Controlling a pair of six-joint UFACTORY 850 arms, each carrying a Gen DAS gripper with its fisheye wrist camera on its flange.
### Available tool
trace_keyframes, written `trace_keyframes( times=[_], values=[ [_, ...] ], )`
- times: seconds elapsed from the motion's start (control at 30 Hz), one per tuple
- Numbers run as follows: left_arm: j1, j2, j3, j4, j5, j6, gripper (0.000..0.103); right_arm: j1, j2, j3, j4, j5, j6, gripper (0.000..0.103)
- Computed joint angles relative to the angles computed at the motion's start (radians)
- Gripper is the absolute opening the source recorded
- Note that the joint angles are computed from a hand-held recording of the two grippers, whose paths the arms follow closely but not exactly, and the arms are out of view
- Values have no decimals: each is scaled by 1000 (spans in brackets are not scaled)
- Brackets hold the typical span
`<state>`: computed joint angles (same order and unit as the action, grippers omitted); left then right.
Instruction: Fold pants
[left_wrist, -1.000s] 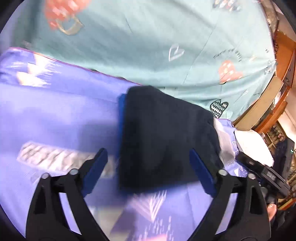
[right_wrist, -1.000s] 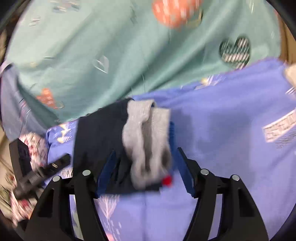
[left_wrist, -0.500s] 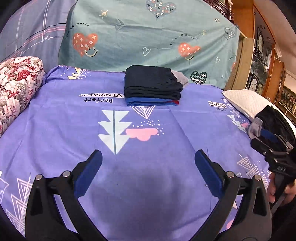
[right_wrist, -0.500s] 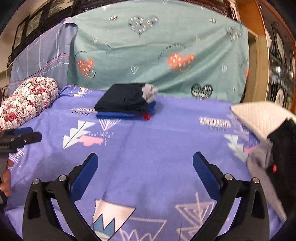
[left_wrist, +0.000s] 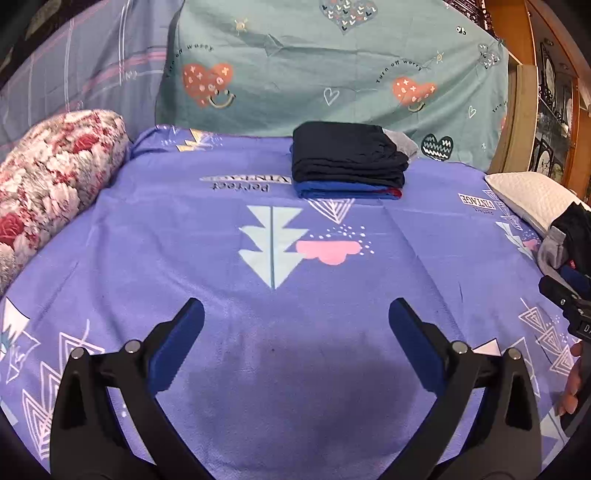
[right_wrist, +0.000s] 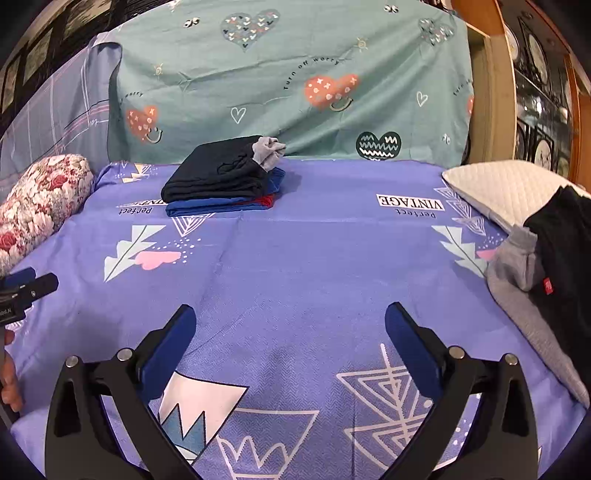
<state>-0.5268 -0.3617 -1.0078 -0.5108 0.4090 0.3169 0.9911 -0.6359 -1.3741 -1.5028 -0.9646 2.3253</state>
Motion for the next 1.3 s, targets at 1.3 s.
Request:
trace_keyframes(
  times=[1.3],
  values=[
    [-24,7,21,-189,138,167,101,-20,14,13,38,40,10,102]
  ],
)
